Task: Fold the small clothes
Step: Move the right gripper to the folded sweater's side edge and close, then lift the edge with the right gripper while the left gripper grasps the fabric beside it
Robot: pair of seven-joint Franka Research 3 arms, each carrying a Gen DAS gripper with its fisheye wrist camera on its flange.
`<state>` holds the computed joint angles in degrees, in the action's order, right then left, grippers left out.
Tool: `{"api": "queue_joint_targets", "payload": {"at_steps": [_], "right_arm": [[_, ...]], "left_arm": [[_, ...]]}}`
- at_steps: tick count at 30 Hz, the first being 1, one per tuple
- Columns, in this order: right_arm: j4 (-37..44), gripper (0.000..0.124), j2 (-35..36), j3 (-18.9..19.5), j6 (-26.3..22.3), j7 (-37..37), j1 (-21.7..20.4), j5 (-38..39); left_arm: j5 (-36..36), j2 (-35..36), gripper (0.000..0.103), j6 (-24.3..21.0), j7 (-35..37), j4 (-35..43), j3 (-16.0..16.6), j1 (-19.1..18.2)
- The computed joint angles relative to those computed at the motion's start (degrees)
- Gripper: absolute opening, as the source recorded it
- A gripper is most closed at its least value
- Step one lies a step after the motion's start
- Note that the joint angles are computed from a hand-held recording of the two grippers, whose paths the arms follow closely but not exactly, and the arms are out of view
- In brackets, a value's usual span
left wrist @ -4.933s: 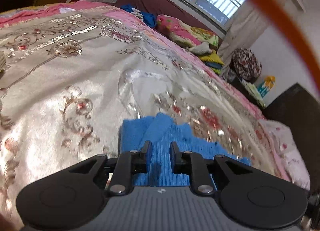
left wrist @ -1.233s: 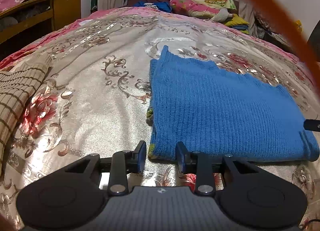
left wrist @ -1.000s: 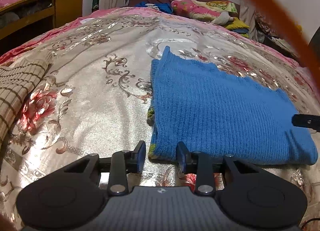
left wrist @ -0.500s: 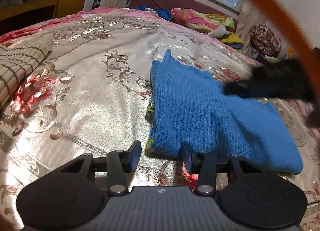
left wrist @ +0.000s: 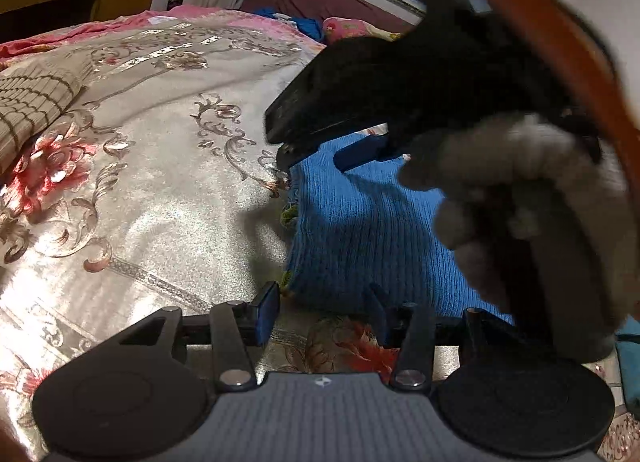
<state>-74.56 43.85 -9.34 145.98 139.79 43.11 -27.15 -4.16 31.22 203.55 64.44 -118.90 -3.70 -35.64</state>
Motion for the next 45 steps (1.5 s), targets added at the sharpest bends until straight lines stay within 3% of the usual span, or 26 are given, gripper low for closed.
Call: {"api": "queue_joint_targets", "payload": {"at_steps": [6,14,21,30,39,45], "right_arm": [[8.1,0.05,5.3,-0.5,-6.7,-3.8,0.9,-1.2],[6.5,0.043,4.3,-0.4,-5.9,-4.1,0.5,-1.4],[5.7,0.044,4.0,-0.6,-5.2,-3.2,0.8,-1.9],[6.2,0.045,4.4,-0.5,-5.6,-3.8,0.8,-2.1],[1.3,0.019,1.2,-0.4,-2.1,-2.8,0.0,-2.0],[-1.8,0.014,-0.9,0.1,1.0,-1.7,-1.0,-0.6]], "left_arm": [[-0.9,-0.1,0.052,0.9,1.1,-0.6,0.7,-1.1],[-2.1,0.0,0.053,2.1,2.2,-1.0,0.1,-1.0],[-1.4,-0.2,0.056,3.0,1.9,-1.7,-1.5,0.5],[-2.3,0.3,0.063,4.3,2.8,-1.5,-1.2,-0.4],[-2.9,0.4,0.064,6.1,3.2,-2.2,-2.1,0.1],[-5.5,0.3,0.07,7.6,5.0,-3.0,-1.6,-1.3]]}}
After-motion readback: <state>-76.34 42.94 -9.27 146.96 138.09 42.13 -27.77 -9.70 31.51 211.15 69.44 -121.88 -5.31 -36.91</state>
